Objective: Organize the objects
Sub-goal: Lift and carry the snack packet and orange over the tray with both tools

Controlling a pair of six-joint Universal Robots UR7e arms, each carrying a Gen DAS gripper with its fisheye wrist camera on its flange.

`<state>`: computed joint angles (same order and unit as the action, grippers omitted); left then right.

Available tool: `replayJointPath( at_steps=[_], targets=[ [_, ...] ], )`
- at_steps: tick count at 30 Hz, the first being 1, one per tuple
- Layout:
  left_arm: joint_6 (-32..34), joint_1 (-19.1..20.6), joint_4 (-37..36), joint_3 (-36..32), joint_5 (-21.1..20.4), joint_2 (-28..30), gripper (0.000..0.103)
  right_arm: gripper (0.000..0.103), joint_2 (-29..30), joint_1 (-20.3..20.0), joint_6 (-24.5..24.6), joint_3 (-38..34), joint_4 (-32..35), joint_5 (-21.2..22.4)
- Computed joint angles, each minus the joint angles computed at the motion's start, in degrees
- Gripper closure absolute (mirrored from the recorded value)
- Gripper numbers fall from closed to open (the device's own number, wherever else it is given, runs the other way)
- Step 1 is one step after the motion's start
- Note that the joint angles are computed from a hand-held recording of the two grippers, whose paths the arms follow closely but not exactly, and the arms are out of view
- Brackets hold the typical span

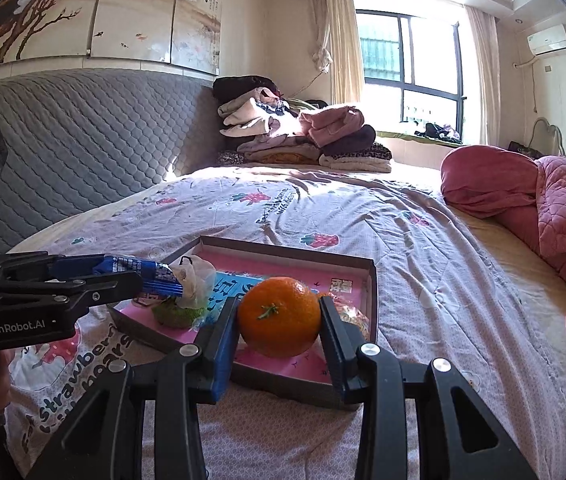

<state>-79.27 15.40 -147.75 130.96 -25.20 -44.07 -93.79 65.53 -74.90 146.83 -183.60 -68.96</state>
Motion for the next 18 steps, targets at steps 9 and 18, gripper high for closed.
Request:
replayJointPath(
  at_steps=[9,18],
  targets=[
    [4.9,1.9,-2.0,-1.4,2.4,-0.4,0.051,0.064,4.5,3.5,0.7,-2.2,-4.0,-1.4],
    [11.4,4.2,-6.5,-3.1,3.9,0.4,0.051,0.064,8.3,6.3,2.0,-4.9,-6.6,-2.3]
  ],
)
